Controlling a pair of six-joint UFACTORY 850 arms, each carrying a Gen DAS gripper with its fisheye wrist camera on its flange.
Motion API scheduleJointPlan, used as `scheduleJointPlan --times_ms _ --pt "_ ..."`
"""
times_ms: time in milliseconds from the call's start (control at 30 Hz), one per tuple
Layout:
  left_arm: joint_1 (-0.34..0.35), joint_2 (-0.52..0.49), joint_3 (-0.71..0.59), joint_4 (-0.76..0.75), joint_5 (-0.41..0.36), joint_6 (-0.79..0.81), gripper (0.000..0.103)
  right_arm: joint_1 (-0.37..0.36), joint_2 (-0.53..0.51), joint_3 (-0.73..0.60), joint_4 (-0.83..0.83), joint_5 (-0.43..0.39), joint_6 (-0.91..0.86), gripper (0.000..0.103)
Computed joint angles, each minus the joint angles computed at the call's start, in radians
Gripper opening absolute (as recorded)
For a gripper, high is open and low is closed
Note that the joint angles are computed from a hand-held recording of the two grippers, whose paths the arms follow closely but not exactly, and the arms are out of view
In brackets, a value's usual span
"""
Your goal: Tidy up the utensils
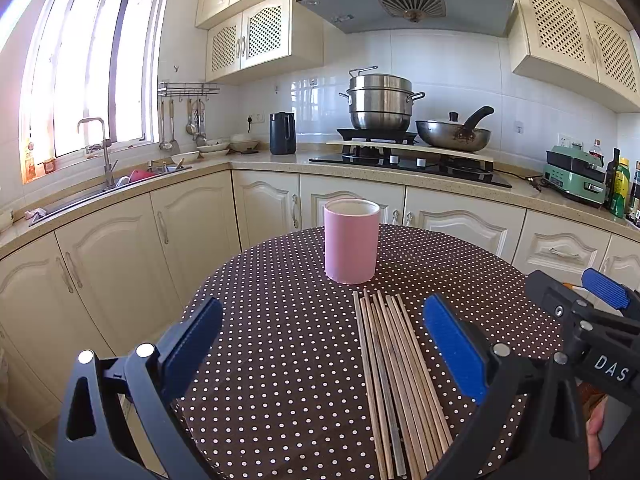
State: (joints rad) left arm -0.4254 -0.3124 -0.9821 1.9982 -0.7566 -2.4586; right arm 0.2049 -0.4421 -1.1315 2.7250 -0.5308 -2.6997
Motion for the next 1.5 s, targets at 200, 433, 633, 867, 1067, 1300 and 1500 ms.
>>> scheduleJointPlan --times_ms 200,433,633,867,1067,1300,1500 --pt "0.0 0.0 0.0 -0.001 -0.001 0.001 0.099 0.0 0.0 0.0 0.001 -0.001 -0.001 0.097" --pt "0.0 0.001 0.0 -0.001 -0.001 0.001 0.099 -0.002 -0.01 -0.011 -0.004 -0.001 0.003 0.097" --pt "0.004 0.005 0.001 -0.001 0.011 0.003 0.099 -0.003 -0.014 -0.017 -0.017 0.009 0.019 0.097" --pt "0.01 -0.002 -0.007 0.008 0.039 -0.003 0.099 0.001 -0.027 -0.03 -0.02 0.031 0.026 0.097" --pt "0.023 -0.023 -0.026 -0.023 0.087 0.024 0.099 0.007 -0.054 -0.068 -0.075 0.096 0.085 0.097" --pt "0.047 -0.058 -0.058 -0.099 0.141 0.094 0.099 0.017 -0.105 -0.124 -0.155 0.16 0.164 0.097" --pt "0.083 -0.096 -0.098 -0.168 0.229 0.165 0.099 0.029 -0.156 -0.194 -0.337 0.285 0.336 0.097"
